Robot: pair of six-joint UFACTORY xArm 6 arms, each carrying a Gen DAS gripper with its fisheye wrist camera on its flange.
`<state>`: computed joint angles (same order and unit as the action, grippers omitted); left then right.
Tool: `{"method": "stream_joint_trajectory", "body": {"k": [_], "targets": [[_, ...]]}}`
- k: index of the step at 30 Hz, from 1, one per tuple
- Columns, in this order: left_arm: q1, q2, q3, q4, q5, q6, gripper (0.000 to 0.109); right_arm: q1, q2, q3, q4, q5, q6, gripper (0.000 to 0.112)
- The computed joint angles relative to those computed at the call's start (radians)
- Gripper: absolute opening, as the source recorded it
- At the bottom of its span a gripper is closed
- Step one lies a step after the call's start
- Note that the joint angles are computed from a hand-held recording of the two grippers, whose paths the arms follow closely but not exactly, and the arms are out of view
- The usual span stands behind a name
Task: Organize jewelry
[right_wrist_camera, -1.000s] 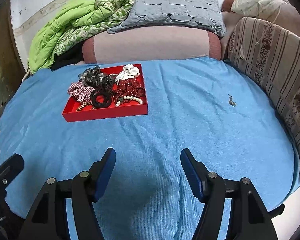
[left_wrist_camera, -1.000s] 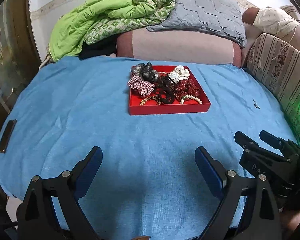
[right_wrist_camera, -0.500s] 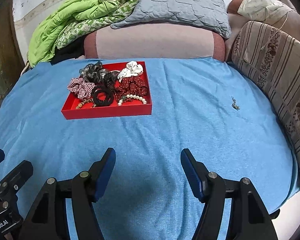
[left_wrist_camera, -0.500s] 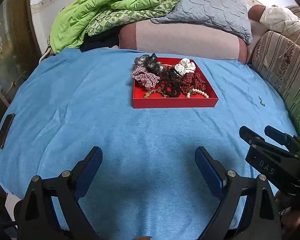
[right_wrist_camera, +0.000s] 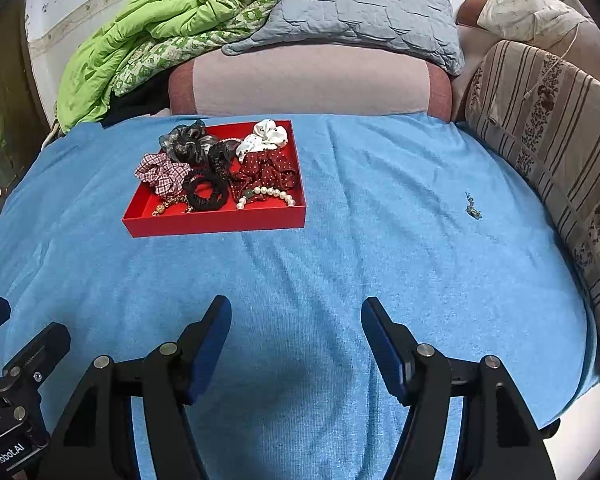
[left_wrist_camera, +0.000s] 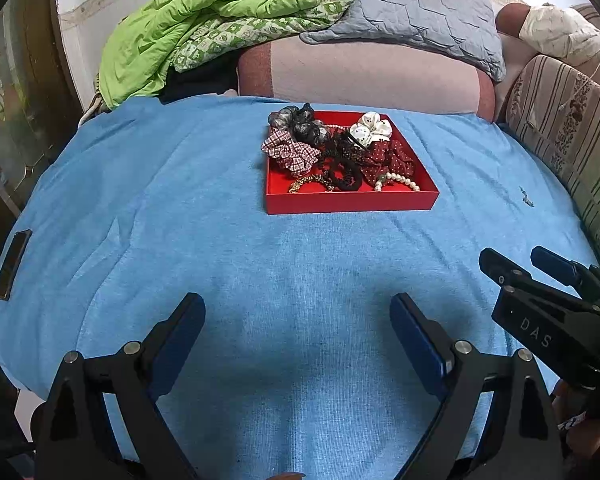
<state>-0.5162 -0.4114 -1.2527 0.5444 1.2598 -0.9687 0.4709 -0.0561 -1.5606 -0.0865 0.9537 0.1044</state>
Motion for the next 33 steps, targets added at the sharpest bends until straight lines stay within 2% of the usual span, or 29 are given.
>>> {"method": "stream_joint_trajectory", "body": {"k": [33], "targets": [[0.020,-0.001,0.013,-0.023,-0.003,0.010,0.093,0.003,0.005,0.008,0.020,-0.015,-0.008,0.072]]}}
